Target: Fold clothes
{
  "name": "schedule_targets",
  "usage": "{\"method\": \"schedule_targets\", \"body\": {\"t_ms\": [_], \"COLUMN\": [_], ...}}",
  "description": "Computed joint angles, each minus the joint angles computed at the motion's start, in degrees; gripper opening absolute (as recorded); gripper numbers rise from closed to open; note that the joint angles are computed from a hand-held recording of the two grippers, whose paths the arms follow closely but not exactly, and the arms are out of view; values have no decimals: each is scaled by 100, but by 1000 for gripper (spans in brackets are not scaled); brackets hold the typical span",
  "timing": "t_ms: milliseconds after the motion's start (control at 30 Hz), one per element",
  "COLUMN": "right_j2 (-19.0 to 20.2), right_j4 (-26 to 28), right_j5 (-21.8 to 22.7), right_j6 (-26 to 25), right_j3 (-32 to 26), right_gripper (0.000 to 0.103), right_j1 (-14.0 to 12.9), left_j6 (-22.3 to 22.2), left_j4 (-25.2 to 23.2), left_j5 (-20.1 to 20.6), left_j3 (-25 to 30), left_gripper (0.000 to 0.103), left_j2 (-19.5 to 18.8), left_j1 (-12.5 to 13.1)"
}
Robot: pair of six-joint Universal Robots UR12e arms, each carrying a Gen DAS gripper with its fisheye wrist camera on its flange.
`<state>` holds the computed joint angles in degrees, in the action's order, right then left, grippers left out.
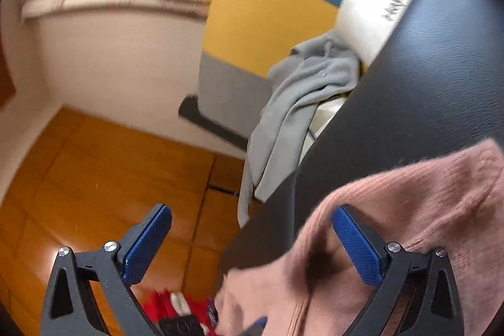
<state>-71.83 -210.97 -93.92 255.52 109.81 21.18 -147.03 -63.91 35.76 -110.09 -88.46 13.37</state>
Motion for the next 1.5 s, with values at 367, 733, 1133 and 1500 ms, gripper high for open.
{"method": "schedule_targets", "body": {"t_ms": [367, 733, 1133, 1500], "right_j2": [-487, -108, -325, 257], "right_j4": [2107, 2011, 3073, 1885], "right_j5": [352, 562, -220, 91], "right_j6": [-502, -180, -1354, -2454], "right_j3": [-185, -429, -772, -735], "right_gripper": [103, 103, 103, 103], "right_j1": [16, -179, 303, 513], "left_j6": [-39, 16, 38, -533], "left_j4": [23, -9, -138, -501], "left_j5": [-81, -102, -255, -877], "left_j3": [-53, -48, -37, 270], "left_gripper": [17, 17, 17, 31], "left_j2": [18, 2, -12, -193], "left_j1": [28, 28, 86, 734]}}
